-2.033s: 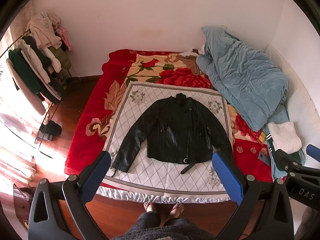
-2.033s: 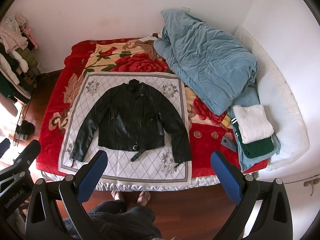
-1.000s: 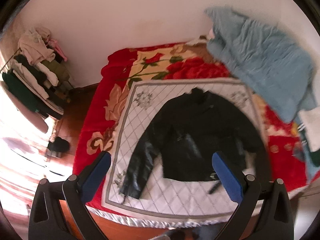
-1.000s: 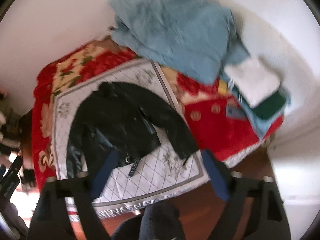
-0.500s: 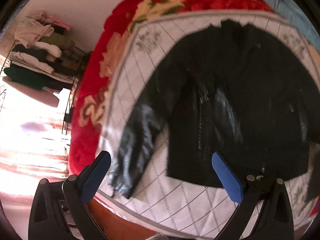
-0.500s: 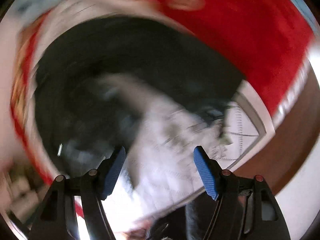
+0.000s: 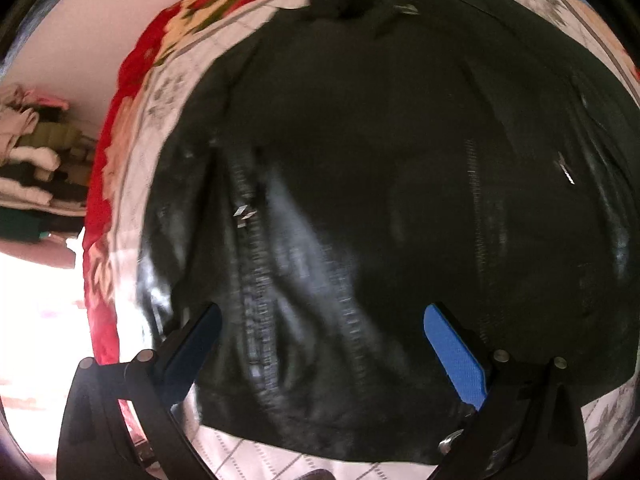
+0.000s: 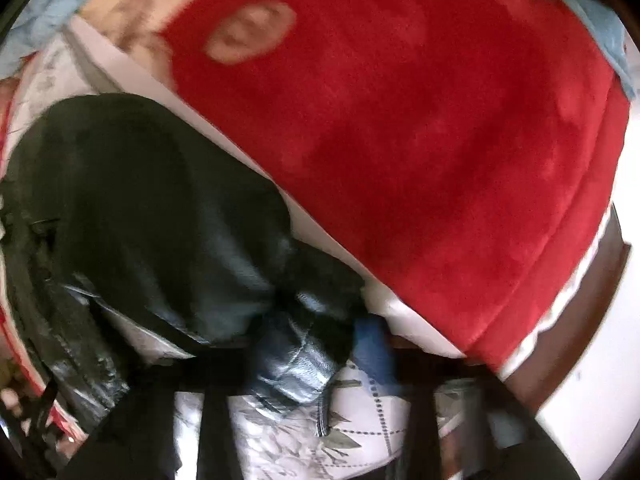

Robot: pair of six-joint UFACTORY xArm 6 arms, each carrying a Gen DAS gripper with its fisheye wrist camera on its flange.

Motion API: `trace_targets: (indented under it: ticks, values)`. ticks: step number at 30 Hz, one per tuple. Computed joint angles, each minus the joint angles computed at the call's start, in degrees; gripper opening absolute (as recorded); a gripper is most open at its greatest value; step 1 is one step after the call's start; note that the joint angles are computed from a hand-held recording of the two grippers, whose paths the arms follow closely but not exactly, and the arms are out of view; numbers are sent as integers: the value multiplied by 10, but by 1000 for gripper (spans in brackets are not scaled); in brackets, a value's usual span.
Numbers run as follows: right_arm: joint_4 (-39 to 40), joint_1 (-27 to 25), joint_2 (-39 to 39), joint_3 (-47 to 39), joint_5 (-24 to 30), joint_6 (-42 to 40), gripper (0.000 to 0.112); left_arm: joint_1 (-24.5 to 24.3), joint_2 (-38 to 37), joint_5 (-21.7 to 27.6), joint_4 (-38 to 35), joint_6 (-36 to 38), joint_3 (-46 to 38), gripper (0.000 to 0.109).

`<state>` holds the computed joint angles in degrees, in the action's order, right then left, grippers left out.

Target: Fold large clothes

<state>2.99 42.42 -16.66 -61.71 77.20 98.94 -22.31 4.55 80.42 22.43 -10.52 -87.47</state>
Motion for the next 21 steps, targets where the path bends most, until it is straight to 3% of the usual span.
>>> trace_targets:
  ticks: [4,7,9,11,12,13,16,18,21]
  values:
    - [-68,28,34,-92,96,17,10,-15,19,12,-9,11,-33,103]
    - [-126,35,43,-157,190,28,9,-24,40,27,-24,17,-78,103]
    - [-159,25,45,-180,232,7,9,-27,53,30,-36,16,-106,103]
    - [-182,-19,61,-204,254,-51,11,-31,67,32,-45,14,-129,103]
    - [-178,-36,65,-210,258,-75,19,-34,76,33,-48,13,-139,103]
    - [-153,-65,62,-193,247,-106,29,-35,83,36,-51,13,-146,103]
    - [-99,-125,-36,-87,145,-77,37,-39,97,35,-60,7,-150,103]
    - [-102,-106,-88,-42,102,3,47,-41,100,23,-55,4,-139,103]
    - [-117,-66,-182,85,-61,145,51,-41,108,8,-47,-2,-120,103]
